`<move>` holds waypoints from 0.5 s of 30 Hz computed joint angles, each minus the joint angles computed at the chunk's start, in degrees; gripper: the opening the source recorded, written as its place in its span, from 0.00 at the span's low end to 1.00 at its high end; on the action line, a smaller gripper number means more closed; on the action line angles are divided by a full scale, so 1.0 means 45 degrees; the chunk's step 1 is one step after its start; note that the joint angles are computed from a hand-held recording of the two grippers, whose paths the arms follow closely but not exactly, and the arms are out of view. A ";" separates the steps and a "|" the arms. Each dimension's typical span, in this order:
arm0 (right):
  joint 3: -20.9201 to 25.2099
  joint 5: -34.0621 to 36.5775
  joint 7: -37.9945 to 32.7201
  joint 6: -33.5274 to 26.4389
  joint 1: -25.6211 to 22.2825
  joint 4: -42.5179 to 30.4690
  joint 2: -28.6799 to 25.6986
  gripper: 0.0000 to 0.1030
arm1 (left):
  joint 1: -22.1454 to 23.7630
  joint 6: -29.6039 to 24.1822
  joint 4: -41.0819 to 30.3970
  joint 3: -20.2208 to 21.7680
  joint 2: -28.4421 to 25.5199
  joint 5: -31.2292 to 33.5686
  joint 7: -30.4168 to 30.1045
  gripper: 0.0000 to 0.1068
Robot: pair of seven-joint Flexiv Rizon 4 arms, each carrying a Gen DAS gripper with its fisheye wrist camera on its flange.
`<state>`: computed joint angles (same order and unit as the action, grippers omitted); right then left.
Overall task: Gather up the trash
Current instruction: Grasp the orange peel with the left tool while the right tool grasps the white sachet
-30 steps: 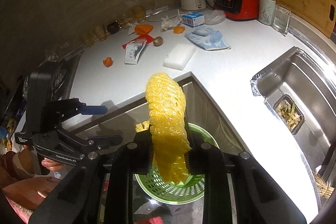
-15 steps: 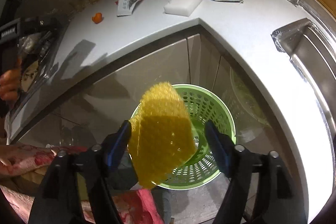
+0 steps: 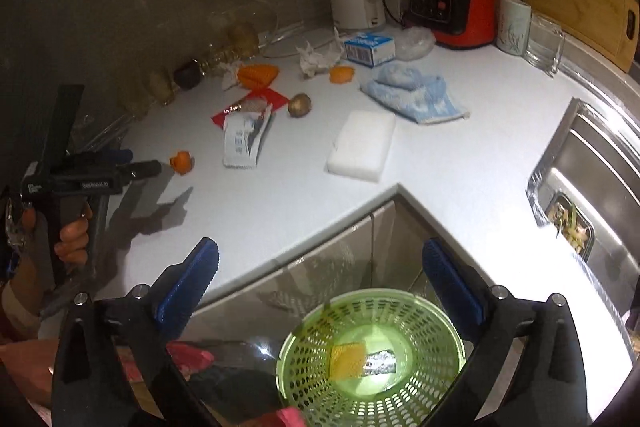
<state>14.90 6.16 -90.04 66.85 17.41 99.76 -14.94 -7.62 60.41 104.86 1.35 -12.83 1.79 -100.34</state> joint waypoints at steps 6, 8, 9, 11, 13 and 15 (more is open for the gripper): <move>-0.0501 -0.1646 0.1054 0.0006 0.1023 -0.1788 -0.1392 0.98 | 0.0382 0.0405 -0.0272 -0.0323 -0.0863 -0.1163 0.1065 0.88; -0.0630 -0.2098 0.1467 -0.0117 0.1242 -0.2288 -0.1800 0.98 | 0.0373 0.0416 -0.0390 -0.0288 -0.1066 -0.1281 0.1204 0.88; -0.0657 -0.2254 0.1636 -0.0242 0.1312 -0.2593 -0.2015 0.98 | 0.0376 0.0383 -0.0453 -0.0281 -0.1168 -0.1347 0.1277 0.88; -0.0649 -0.2436 0.1889 -0.0473 0.1378 -0.3008 -0.2292 0.98 | 0.0391 0.0327 -0.0576 -0.0256 -0.1360 -0.1469 0.1376 0.88; -0.0614 -0.2523 0.2017 -0.0705 0.1409 -0.3471 -0.2618 0.98 | 0.0458 0.0374 -0.0571 -0.0279 -0.1481 -0.1692 0.1515 0.88; -0.0643 -0.2661 0.2136 -0.0898 0.1487 -0.3823 -0.2886 0.98 | 0.0476 0.0311 -0.0655 -0.0277 -0.1636 -0.1864 0.1527 0.87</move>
